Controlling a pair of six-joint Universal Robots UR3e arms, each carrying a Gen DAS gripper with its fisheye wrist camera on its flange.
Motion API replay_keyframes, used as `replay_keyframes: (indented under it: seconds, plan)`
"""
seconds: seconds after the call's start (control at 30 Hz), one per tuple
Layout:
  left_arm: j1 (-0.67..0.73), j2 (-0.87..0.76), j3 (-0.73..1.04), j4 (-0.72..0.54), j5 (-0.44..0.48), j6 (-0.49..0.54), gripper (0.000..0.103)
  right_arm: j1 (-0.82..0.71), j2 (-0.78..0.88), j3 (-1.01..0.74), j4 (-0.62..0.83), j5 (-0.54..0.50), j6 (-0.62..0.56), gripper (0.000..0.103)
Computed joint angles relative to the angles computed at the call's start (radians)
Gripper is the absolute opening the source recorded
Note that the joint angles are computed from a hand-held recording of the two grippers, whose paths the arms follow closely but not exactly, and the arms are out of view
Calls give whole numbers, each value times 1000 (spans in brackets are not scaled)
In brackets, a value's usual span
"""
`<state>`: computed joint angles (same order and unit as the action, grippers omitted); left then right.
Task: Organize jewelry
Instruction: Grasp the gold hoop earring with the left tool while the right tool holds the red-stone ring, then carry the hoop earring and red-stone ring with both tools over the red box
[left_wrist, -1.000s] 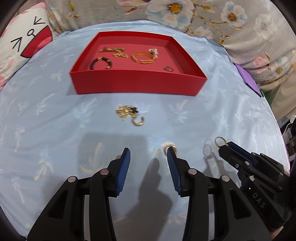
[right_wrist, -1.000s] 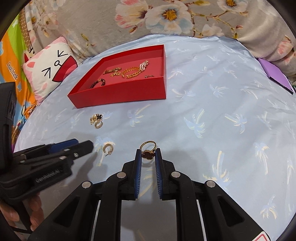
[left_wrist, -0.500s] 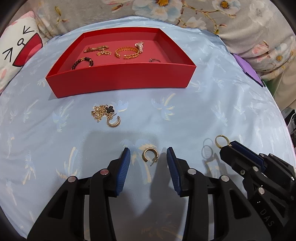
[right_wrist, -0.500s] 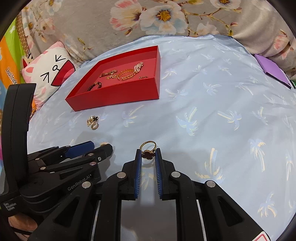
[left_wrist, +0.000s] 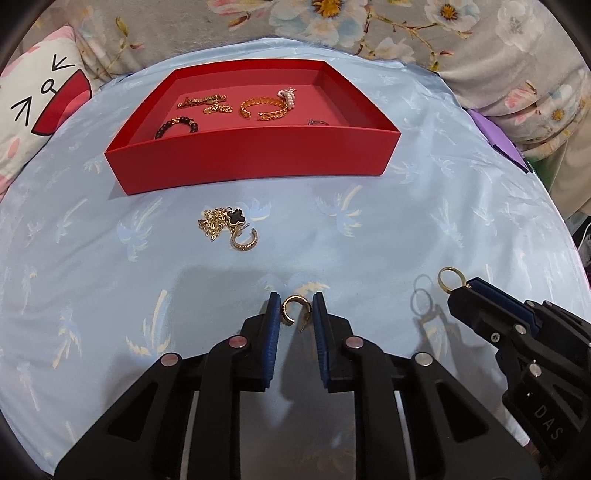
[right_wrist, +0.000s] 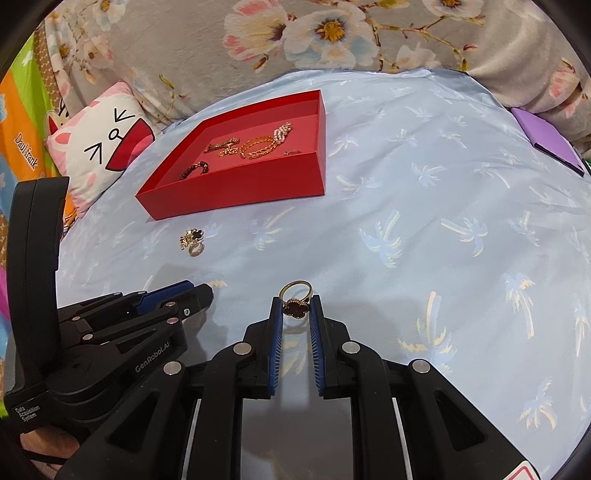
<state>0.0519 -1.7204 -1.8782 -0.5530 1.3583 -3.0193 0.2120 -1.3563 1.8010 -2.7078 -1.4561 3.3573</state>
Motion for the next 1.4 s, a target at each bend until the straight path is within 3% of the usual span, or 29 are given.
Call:
replay_keyframes:
  seconds: [0.33, 0.8, 1.07, 1.4]
  plan:
    - [101, 103, -111, 5, -43, 68, 17, 13, 12, -8, -8, 14, 6, 13]
    - [212, 251, -116, -124, -165, 96, 17, 42, -13, -33, 1, 11, 14, 13]
    - [281, 309, -6, -212, -193, 94, 17, 51, -36, -128, 38, -1, -3, 13]
    - [317, 228, 198, -234, -207, 63, 17, 60, 45, -404, 104, -28, -41, 13]
